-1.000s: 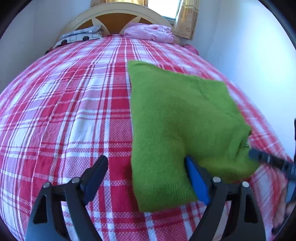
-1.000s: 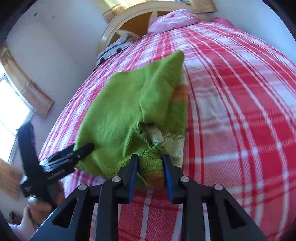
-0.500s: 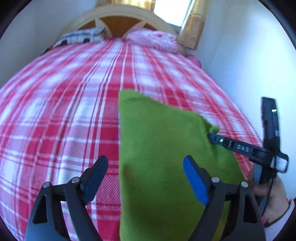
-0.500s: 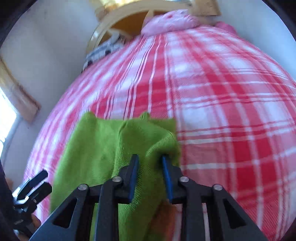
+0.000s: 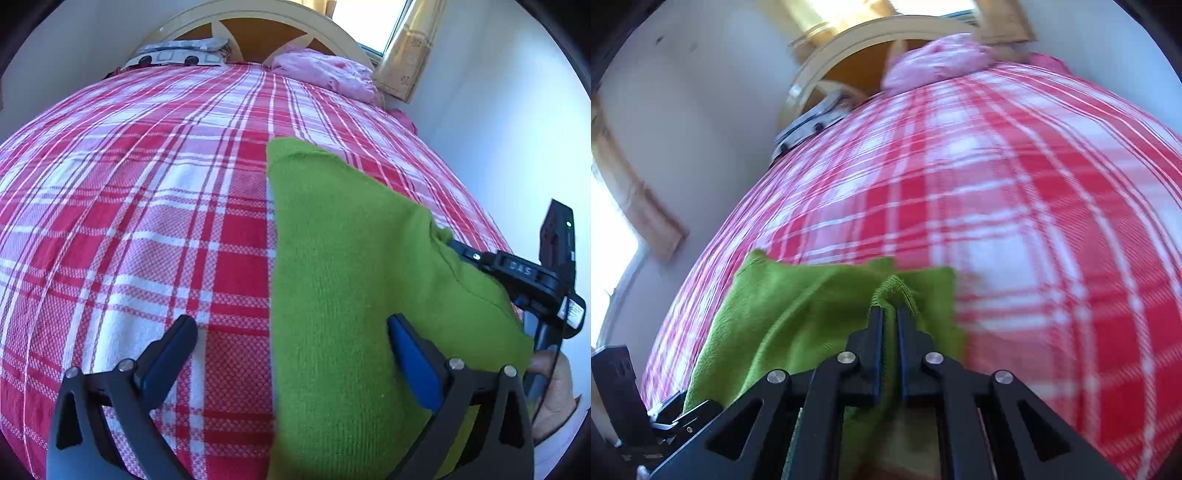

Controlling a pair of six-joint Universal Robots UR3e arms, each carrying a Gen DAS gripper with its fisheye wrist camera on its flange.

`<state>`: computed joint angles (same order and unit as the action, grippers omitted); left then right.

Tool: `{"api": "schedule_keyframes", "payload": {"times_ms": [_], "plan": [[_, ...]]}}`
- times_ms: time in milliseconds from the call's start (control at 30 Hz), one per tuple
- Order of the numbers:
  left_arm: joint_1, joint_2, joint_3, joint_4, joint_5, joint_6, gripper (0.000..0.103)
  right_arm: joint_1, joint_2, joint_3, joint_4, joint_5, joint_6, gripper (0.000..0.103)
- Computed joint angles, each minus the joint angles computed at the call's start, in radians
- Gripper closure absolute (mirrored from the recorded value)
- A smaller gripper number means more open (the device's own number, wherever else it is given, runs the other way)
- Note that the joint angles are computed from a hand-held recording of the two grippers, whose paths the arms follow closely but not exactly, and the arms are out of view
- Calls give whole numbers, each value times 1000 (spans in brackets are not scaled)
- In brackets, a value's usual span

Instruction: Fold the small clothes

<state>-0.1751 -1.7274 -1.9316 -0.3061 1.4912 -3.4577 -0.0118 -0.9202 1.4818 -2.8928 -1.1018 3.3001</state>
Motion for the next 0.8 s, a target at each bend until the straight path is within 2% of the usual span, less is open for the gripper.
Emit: {"api": "schedule_keyframes", "payload": {"times_ms": [33, 133, 200, 267, 333, 367, 433, 467, 500, 567, 667, 800], "plan": [[0, -2, 4, -4, 0, 1, 0, -8, -9, 15, -2, 8, 8, 98], [-3, -3, 15, -18, 11, -1, 0, 11, -97, 71, 50, -65, -11, 93], [-7, -8, 29, -33, 27, 3, 0, 40, -197, 123, 126, -160, -34, 92], [-15, 5, 40, -63, 46, 7, 0, 73, -331, 235, 121, -280, 6, 92], [-23, 38, 37, -96, 60, 13, 0, 60, -478, 407, 36, -249, 50, 91], [-25, 63, 25, -109, 60, 11, 0, 51, -529, 470, 7, -224, 58, 86], [-29, 114, 4, -148, 51, 9, 0, 57, -629, 599, -61, -212, 82, 67], [-38, 147, -13, -167, 56, 10, 0, 66, -644, 632, -91, -217, 99, 47], [-52, 170, -25, -177, 74, 13, 0, 79, -657, 664, -123, -222, 120, 36], [-85, 198, -42, -182, 119, 16, 0, 103, -675, 725, -190, -227, 149, 36], [-151, 230, -70, -182, 199, 22, 0, 180, -653, 747, -248, -304, 186, 36], [-221, 197, -60, -205, 275, 15, 0, 313, -565, 672, -171, -486, 185, 36]]}}
